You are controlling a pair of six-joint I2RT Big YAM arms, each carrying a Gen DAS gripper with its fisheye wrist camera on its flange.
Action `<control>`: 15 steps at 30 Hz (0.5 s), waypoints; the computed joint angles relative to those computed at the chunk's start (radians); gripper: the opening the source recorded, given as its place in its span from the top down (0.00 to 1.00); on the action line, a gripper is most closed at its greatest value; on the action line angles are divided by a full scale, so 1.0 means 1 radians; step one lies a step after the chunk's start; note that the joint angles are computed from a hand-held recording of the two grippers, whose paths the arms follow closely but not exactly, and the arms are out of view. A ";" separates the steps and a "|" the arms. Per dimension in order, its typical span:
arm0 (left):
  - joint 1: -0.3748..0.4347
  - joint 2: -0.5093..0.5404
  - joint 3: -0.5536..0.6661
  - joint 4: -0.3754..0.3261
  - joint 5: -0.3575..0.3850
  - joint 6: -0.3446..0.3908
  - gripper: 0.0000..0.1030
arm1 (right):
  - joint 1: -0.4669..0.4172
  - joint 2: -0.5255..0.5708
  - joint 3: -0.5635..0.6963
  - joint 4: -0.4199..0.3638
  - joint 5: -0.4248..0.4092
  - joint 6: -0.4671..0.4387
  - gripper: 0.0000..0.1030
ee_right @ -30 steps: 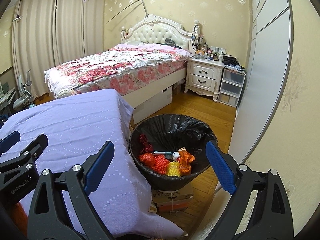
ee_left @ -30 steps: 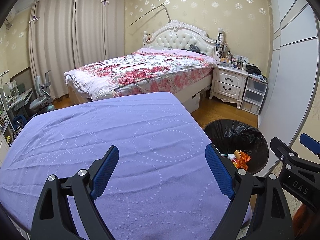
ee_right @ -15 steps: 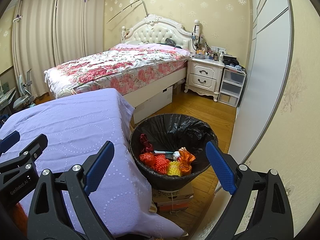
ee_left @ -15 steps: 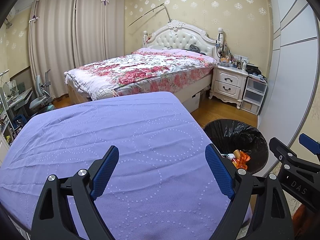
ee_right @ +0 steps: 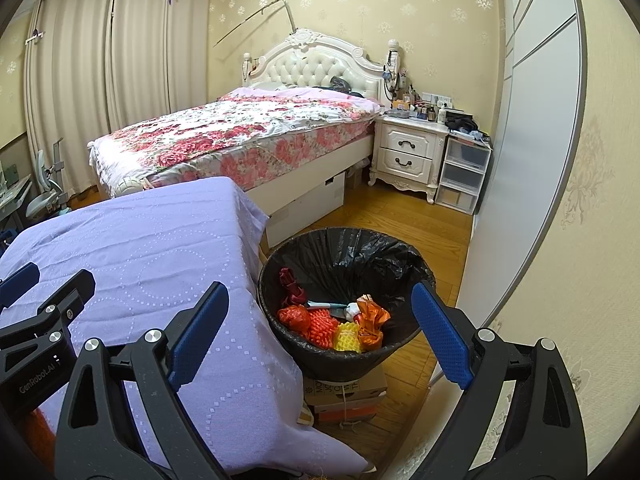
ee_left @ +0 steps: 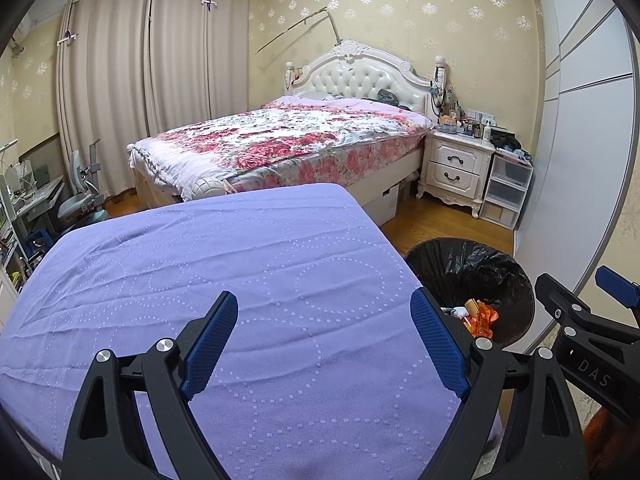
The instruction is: Collect trash
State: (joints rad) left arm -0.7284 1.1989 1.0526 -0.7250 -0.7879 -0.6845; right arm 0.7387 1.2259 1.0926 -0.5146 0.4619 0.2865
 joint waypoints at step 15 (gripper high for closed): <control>-0.017 0.004 0.014 -0.024 -0.009 -0.023 0.17 | 0.000 0.000 0.000 0.000 0.002 0.001 0.12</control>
State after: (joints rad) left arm -0.7454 1.2028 1.0666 -0.7488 -0.7969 -0.7073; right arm 0.7392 1.2260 1.0923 -0.5149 0.4635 0.2874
